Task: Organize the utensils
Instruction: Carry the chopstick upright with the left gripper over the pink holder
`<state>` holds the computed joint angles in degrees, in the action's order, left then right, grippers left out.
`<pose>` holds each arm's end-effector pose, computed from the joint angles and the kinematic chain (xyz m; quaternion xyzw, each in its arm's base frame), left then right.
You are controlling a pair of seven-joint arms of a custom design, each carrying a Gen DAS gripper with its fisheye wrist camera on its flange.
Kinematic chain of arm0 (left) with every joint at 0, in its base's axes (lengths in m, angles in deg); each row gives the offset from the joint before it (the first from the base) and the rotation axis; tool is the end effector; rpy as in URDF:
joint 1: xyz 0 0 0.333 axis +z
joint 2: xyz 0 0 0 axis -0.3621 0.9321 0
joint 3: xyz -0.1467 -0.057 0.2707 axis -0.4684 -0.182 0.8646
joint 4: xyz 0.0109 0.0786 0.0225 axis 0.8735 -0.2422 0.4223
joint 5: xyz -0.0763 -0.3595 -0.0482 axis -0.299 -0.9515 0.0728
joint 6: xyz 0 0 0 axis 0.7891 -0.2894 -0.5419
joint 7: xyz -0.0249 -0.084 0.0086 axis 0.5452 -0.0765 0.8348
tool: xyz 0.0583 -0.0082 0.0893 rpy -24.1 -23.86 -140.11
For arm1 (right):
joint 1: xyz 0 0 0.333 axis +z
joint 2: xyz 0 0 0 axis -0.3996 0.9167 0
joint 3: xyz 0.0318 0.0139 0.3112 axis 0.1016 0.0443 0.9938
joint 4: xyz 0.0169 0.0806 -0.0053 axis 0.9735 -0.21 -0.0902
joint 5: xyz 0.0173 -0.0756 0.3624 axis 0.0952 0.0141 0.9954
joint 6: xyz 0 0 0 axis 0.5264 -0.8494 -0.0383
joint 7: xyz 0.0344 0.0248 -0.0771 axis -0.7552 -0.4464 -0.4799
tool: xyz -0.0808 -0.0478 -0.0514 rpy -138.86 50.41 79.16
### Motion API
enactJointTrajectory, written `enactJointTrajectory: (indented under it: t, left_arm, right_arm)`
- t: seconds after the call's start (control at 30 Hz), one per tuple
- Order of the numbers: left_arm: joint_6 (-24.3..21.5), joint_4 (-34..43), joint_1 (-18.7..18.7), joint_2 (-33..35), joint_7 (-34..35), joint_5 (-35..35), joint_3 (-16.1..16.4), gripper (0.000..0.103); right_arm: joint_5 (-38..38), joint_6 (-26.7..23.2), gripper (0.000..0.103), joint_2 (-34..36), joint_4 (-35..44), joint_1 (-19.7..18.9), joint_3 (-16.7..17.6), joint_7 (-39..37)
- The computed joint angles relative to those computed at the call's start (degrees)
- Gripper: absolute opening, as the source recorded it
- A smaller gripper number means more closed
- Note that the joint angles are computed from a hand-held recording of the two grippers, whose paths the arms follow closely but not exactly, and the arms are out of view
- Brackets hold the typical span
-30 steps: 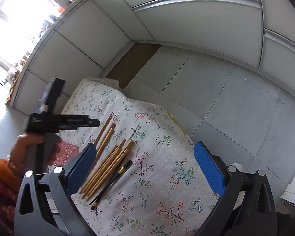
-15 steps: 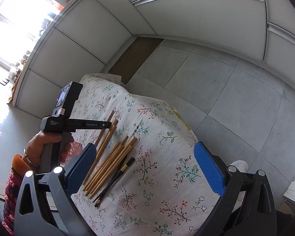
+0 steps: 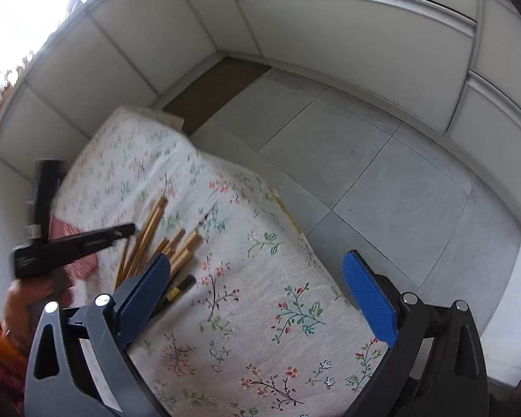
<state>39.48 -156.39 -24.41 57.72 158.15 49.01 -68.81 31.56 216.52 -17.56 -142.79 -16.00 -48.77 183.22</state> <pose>0.6678 -0.1585 0.4075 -0.4234 0.8928 -0.1525 0.0175 0.4641 0.1223 0.4388 -0.3957 0.8773 -0.1029 0.2514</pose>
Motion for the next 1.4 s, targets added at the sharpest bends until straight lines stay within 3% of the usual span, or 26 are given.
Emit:
enactJointTrajectory:
  t: [0.07, 0.17, 0.23, 0.27, 0.3, 0.37, 0.5, 0.63, 0.73, 0.83, 1.0, 1.07, 1.1, 1.13, 1.23, 1.33, 1.4]
  left_arm:
    - [3.83, -6.61, 3.52, -5.19, 3.82, -6.14, -1.63, 0.005]
    - [8.92, -17.47, 8.8, -14.82, 15.0, -20.31, -3.28, 0.005]
    - [9.23, -21.66, 8.95, -20.33, 20.92, -28.61, -1.78, 0.005]
    - [10.47, -21.98, 9.23, -21.57, 21.84, -31.09, -2.51, 0.005]
    - [9.43, -23.36, 9.69, -24.52, 25.72, -36.38, -1.86, 0.005]
    - [8.57, -26.43, 9.58, -28.83, 32.46, -43.47, 0.26, 0.005]
    - [6.94, -31.59, 7.91, -37.75, 40.71, -54.5, 5.6, 0.005]
    - [7.17, -32.13, 5.08, -41.29, 44.26, -60.6, 9.73, 0.005]
    - [6.54, -31.68, 3.4, -42.33, 45.13, -62.46, 12.09, 0.005]
    - [6.87, -32.47, 2.65, -43.65, 45.69, -63.28, 13.48, 0.005]
    - [7.08, -32.17, 2.22, -43.49, 44.3, -63.06, 14.15, 0.005]
    - [7.47, -32.37, 2.23, -43.34, 43.8, -62.7, 14.1, 0.005]
    - [7.6, -32.2, 2.3, -43.23, 43.44, -62.43, 14.14, 0.005]
    - [8.17, -32.2, 2.25, -43.15, 43.06, -62.36, 13.97, 0.005]
    - [9.12, -32.15, 2.15, -43.05, 42.05, -62.07, 13.83, 0.005]
    - [10.73, -32.33, 2.01, -43.22, 40.29, -61.45, 13.4, 0.005]
    - [11.38, -32.16, 1.85, -43.1, 38.66, -60.65, 13.27, 0.005]
  right_arm:
    - [0.16, -1.29, 0.097, 1.24, 1.34, 0.53, 0.14, -0.74]
    - [3.87, -2.36, 0.097, 3.37, 3.0, 2.42, -0.59, -2.88]
    - [10.21, -2.16, 0.097, 5.56, 4.49, 4.22, -1.64, -5.68]
    - [12.47, -2.55, 0.097, 6.5, 5.42, 4.8, -1.85, -6.77]
    - [17.15, -3.79, 0.096, 8.05, 7.18, 5.72, -2.38, -10.17]
    - [18.55, -6.15, 0.093, 10.13, 10.23, 6.19, -2.25, -10.99]
    - [20.66, -10.18, 0.072, 14.05, 16.61, 6.64, -2.11, -14.58]
    - [22.56, -14.04, 0.071, 20.16, 25.53, 6.39, -2.48, -19.88]
    - [16.97, -17.77, 0.071, 24.02, 31.22, 7.14, -3.97, -17.9]
    - [15.55, -21.48, 0.071, 28.63, 36.87, 7.01, -4.24, -19.31]
    - [12.93, -22.89, 0.07, 32.12, 40.64, 7.98, -4.87, -20.64]
    - [8.49, -25.73, 0.041, 32.9, 42.73, 9.68, -5.85, -20.33]
    - [8.53, -26.11, 0.015, 32.88, 42.92, 9.48, -5.39, -21.82]
    - [9.96, -25.16, 0.01, 32.29, 42.05, 8.89, -4.7, -23.1]
    - [11.88, -18.7, 0.008, 28.14, 36.22, 8.52, -4.21, -23.37]
    - [10.93, -7.21, 0.008, 19.76, 26.15, 9.14, -3.86, -23.12]
    - [9.22, -2.65, 0.008, 15.22, 21.77, 9.5, -3.44, -22.64]
